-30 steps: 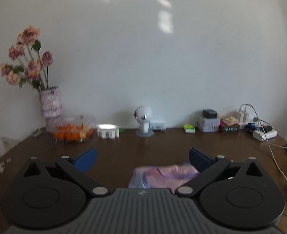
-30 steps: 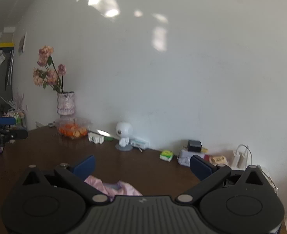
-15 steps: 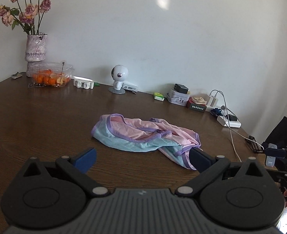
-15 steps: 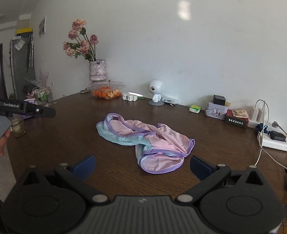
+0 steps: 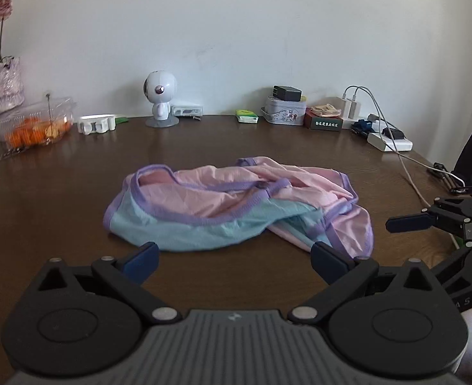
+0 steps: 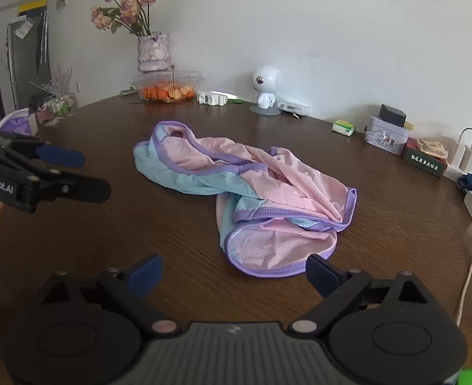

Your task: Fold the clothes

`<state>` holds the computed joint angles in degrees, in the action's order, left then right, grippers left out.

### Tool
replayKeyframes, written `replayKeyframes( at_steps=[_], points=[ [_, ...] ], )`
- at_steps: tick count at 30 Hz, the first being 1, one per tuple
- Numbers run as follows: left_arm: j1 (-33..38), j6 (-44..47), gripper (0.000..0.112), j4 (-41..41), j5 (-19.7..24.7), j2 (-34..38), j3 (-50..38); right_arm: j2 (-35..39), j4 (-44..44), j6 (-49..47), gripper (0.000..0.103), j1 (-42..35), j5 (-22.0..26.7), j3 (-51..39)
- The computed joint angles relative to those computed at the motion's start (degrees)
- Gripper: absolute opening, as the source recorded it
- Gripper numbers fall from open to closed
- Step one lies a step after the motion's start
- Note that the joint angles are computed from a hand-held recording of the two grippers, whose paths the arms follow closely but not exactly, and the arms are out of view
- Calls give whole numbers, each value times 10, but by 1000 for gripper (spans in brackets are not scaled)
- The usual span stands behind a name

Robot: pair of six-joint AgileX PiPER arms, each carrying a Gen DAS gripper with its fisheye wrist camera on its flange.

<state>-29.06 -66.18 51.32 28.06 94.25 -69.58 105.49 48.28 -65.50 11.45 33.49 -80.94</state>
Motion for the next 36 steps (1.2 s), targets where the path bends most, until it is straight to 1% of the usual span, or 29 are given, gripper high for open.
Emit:
replayKeyframes(
  at_steps=[1,2,3,4,5,6,7,8,9,11,12,14,15,16,17,18,19,20,21,22,23,25,28,30,32,33,34,35,36],
  points=[
    [14,53,101,-45,-2,20,-26,14,-5,11,86,4,6,-19],
    [27,96,96,-83,-7,35,-46,29,2,9,84,4,17,-37],
    [36,119,95,-105,-22,41,-53,39,-14,28,74,6,23,-51],
    [42,132,95,-118,-35,45,-55,49,-34,50,54,8,29,-65],
    [44,133,95,-123,-40,46,-56,58,-54,72,42,10,36,-79],
    [42,125,95,-123,-38,45,-56,69,-71,88,19,11,37,-89],
    [39,126,95,-137,-33,42,-55,64,-65,80,2,8,24,-76],
    [37,144,95,-172,-31,34,-51,56,-52,72,1,0,33,-66],
    [37,174,96,-217,-41,23,-40,42,-21,49,1,-13,44,-50],
    [33,233,99,-296,-71,-5,-8,-21,59,-50,1,-41,77,13],
    [25,244,100,-304,-79,-20,7,-51,79,-89,1,-53,110,41],
    [0,216,102,-267,-85,-45,34,-107,102,-147,1,-76,184,89],
    [-11,204,102,-257,-81,-53,41,-124,99,-165,1,-80,210,108],
    [-19,211,102,-270,-77,-59,43,-140,93,-181,1,-81,234,127],
    [-23,242,102,-305,-73,-62,43,-153,88,-191,2,-80,245,147],
    [-29,283,102,-349,-64,-62,39,-161,91,-194,9,-84,253,162],
    [-37,308,102,-369,-56,-61,36,-162,94,-192,29,-94,269,167],
    [-46,314,102,-367,-56,-61,36,-162,101,-198,43,-113,286,168],
    [-56,297,103,-342,-55,-56,35,-161,108,-206,68,-132,303,167],
    [-66,269,103,-308,-44,-46,28,-160,115,-212,83,-152,319,166],
    [-74,241,103,-278,-27,-34,17,-161,123,-207,87,-166,313,164],
    [-91,160,102,-215,13,1,-19,-161,110,-160,89,-180,273,149],
    [-113,131,99,-169,56,60,-91,-166,86,-112,89,-181,196,156],
    [-119,167,82,-162,60,92,-124,-160,64,-98,89,-187,194,156],
    [-116,187,6,-191,91,123,-160,-164,71,-116,89,-198,193,168],
    [-111,163,2,-196,86,116,-150,-167,70,-117,89,-197,182,174],
    [-105,116,2,-182,57,90,-118,-169,67,-117,89,-195,171,180],
    [-104,58,2,-147,39,55,-82,-169,68,-113,89,-194,161,185],
    [-106,1,2,-104,37,16,-46,-170,70,-109,89,-193,152,189]
  ],
)
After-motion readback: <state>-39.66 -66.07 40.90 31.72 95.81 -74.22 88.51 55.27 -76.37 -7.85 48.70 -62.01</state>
